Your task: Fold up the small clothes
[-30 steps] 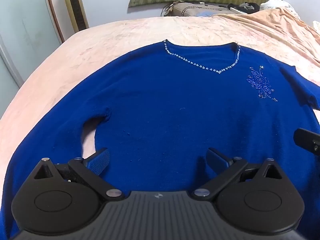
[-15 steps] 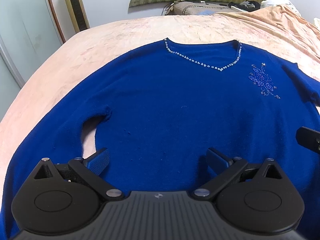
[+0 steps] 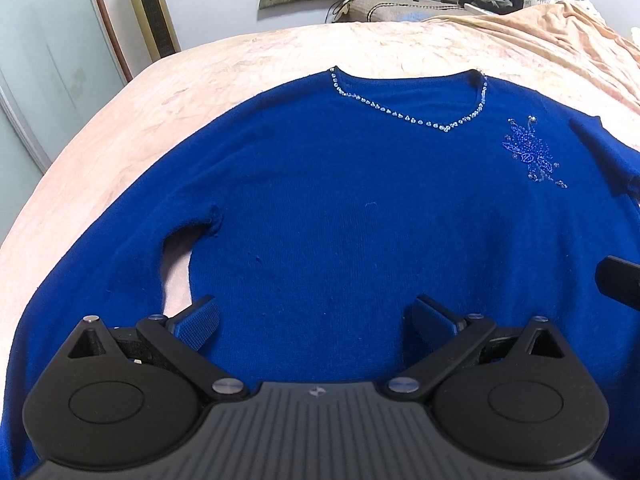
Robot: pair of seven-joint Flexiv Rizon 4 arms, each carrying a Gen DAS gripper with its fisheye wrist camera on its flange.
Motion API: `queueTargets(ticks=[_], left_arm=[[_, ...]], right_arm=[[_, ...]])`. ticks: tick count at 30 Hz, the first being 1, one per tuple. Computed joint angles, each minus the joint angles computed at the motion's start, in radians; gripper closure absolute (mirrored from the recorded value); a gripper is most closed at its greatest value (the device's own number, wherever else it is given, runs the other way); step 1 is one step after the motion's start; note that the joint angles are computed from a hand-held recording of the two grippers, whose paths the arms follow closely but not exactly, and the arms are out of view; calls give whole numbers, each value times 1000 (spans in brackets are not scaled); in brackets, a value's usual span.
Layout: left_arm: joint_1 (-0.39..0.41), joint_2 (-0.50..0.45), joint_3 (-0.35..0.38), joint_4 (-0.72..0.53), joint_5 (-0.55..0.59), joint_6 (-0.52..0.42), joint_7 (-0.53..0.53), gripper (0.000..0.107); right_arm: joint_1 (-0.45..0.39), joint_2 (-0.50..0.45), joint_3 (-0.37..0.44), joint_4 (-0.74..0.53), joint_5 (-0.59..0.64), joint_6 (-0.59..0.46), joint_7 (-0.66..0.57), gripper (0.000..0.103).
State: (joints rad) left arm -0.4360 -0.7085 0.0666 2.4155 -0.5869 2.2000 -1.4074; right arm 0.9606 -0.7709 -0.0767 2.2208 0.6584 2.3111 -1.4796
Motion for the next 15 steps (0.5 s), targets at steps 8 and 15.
queueTargets(ticks=[8,15], left_arm=[[-7,-1,6,-8,-9,-17,4,4],[-39,-9,19,-20,-45,-24,28,4]], right_arm=[[-22,2,14,2,-15,-7,14,0],[-8,-4,3,6,-19,1,13,0]])
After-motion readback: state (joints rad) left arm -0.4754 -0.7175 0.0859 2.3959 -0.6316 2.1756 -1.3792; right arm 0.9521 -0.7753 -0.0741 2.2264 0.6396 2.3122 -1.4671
